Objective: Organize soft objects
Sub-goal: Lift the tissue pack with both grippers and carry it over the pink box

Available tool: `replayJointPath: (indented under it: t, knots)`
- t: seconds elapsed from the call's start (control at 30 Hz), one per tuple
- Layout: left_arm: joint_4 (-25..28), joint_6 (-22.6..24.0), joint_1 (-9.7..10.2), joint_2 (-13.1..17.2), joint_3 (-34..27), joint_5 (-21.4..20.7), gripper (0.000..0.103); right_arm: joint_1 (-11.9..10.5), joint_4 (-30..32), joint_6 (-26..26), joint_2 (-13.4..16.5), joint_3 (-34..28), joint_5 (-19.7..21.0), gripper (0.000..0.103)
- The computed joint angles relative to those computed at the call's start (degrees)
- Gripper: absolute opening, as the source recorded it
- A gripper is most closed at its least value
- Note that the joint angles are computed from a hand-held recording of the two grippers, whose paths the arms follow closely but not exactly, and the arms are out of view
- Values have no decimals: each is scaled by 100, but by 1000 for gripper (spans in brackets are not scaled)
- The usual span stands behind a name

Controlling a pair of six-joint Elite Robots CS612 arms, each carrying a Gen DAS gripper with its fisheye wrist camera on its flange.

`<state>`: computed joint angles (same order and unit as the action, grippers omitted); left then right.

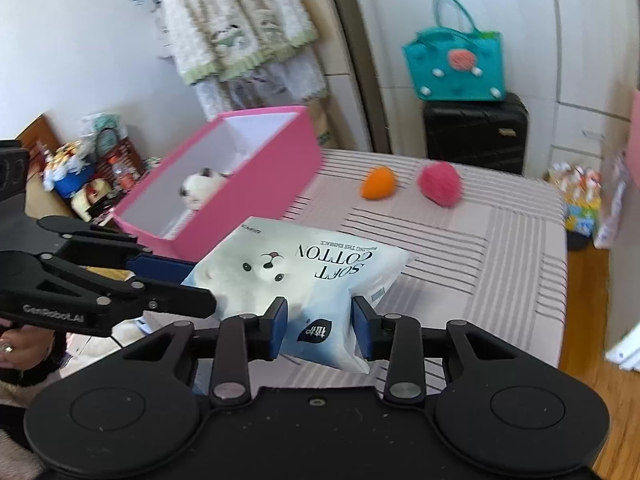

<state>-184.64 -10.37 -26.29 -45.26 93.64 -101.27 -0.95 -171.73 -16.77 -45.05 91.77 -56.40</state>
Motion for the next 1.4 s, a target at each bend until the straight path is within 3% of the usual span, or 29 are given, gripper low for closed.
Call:
replayJointPath:
  t: [0.3, 0.47, 0.77, 0.97, 1.1, 1.2, 1.4]
  knots:
    - [-330, 104, 205, -254, 438, -86, 30, 243, 136, -302, -141, -22, 25, 43]
    - [-617, 249, 257, -420, 675, 241, 30, 374, 165, -427, -167, -113, 131, 44]
    - [-1019, 94, 446, -539, 771, 674, 30, 616, 124, -493, 11, -613, 332, 44]
    - [-1192, 23, 578, -450, 563, 983, 30, 754, 167, -528, 218, -1122, 396, 43]
    - [-1130, 95, 641, -337, 309, 1182, 30, 834, 187, -467, 405, -1516, 343, 36]
    - [-929, 12, 719, -210, 49, 1223, 30, 886, 102, -191, 594, -1858, 259, 28]
    - [-688, -231, 802, 238, -535, 1586, 30, 981, 545, -93, 1094, -2708, 65, 26]
